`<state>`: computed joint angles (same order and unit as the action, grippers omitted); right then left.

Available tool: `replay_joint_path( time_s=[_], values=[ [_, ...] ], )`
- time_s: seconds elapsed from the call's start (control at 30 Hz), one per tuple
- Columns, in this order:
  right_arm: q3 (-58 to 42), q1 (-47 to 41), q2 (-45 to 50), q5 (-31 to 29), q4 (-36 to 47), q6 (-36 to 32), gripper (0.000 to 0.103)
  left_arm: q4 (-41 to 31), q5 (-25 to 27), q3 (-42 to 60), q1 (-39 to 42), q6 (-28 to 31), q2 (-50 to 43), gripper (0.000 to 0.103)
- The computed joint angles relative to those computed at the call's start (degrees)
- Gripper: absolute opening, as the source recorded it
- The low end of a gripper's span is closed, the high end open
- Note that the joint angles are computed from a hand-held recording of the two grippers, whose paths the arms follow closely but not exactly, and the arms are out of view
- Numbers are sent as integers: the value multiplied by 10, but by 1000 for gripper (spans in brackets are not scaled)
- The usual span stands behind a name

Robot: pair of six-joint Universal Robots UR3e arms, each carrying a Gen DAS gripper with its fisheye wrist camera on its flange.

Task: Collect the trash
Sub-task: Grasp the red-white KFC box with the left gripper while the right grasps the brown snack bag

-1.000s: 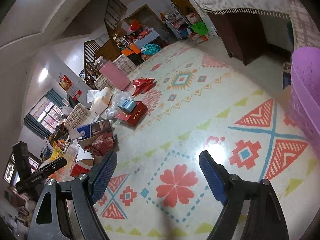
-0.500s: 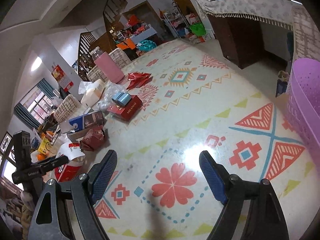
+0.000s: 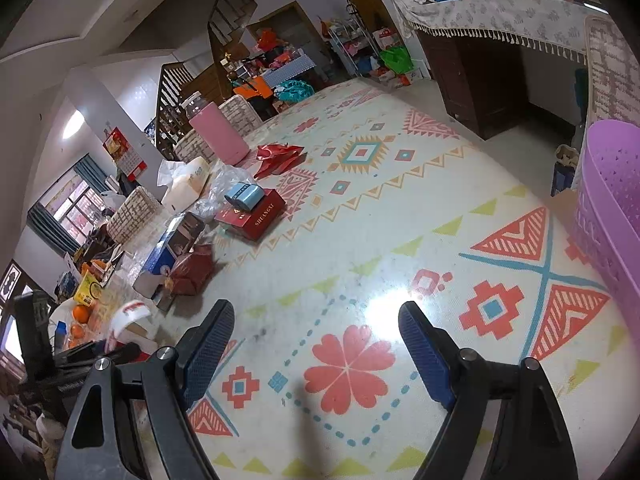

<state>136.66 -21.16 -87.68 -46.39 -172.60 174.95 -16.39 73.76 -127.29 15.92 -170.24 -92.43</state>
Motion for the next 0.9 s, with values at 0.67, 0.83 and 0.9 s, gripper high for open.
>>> replay_joint_path(
  time_s=[0.67, 0.83, 0.9],
  values=[
    [-170, 183, 83, -138, 34, 60, 88, 154, -67, -83, 125, -60, -2, 70],
    [-355, 279, 192, -158, 109, 101, 88, 176, -54, -93, 127, -66, -2, 70],
    [-440, 325, 243, -205, 138, 109, 87, 166, -64, -92, 136, -66, -2, 70]
  ],
)
